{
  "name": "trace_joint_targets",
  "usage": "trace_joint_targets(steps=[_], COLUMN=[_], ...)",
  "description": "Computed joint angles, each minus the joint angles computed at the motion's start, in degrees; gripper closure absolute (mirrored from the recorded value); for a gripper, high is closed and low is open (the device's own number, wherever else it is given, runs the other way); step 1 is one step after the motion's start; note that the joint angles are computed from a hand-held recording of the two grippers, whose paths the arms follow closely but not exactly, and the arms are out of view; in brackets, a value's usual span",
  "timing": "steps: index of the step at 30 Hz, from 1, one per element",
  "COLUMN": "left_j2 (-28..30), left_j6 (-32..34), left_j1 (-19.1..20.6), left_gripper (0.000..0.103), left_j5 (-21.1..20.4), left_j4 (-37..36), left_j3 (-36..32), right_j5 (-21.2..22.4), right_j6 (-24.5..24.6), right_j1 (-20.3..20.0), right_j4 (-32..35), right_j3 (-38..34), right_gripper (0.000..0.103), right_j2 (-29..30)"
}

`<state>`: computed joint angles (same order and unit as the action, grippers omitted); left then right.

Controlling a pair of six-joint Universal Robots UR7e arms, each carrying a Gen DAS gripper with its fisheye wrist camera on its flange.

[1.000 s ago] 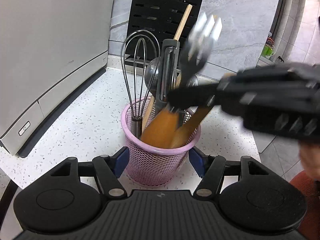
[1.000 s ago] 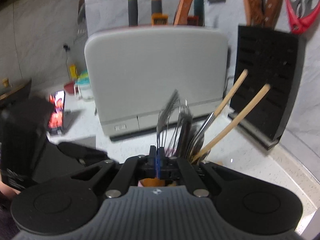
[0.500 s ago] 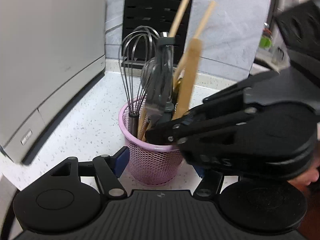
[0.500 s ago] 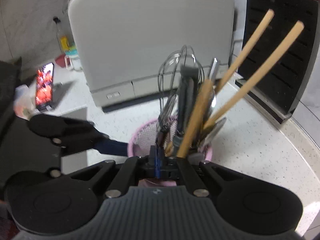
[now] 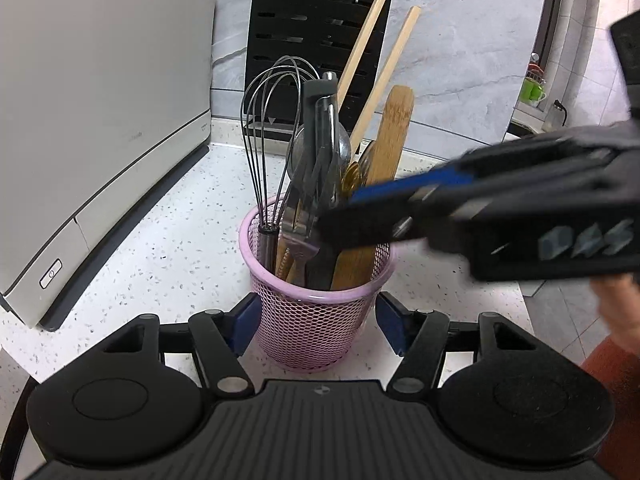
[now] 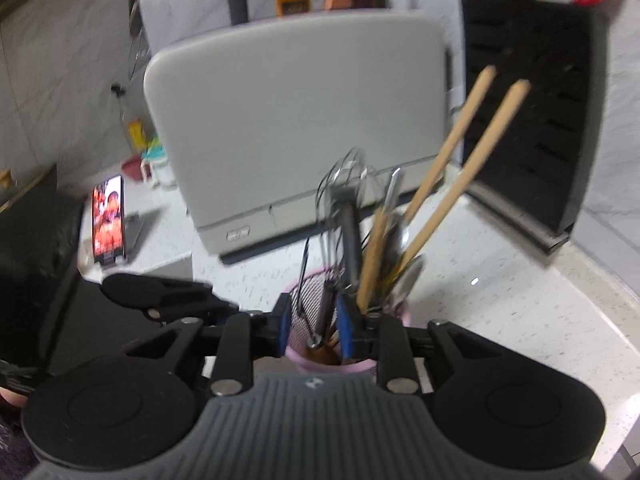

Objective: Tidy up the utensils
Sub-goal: 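Open the right gripper and withdraw it from the pink cup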

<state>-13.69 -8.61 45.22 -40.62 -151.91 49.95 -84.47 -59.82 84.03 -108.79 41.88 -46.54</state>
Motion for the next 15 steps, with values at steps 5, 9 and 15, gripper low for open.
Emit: trace_joint_targets(steps=[5, 9, 15], left_j2=[2.55, 5.26, 8.19], left_j6=[-0.11, 0.04, 0.31], left_j1=[0.28, 0.55, 0.42], left_gripper=[0.034, 0.036, 0.036], left_j5=[1.6, 3.31, 5.55], left_j4=[2.47, 4.35, 4.9], left_j3=[-5.05, -10.11, -14.68], right_j5=[4.95, 4.84, -0.88], right_j6=[2.65, 3.56, 6.29], right_j1=[-1.22, -1.61, -1.44], right_j4=[-2.61, -12.57, -19.48], right_j3=[0.0, 4.62, 4.98], right_gripper=[0.075, 0.065, 0.06], right_j2=[-1.29, -3.13, -2.15])
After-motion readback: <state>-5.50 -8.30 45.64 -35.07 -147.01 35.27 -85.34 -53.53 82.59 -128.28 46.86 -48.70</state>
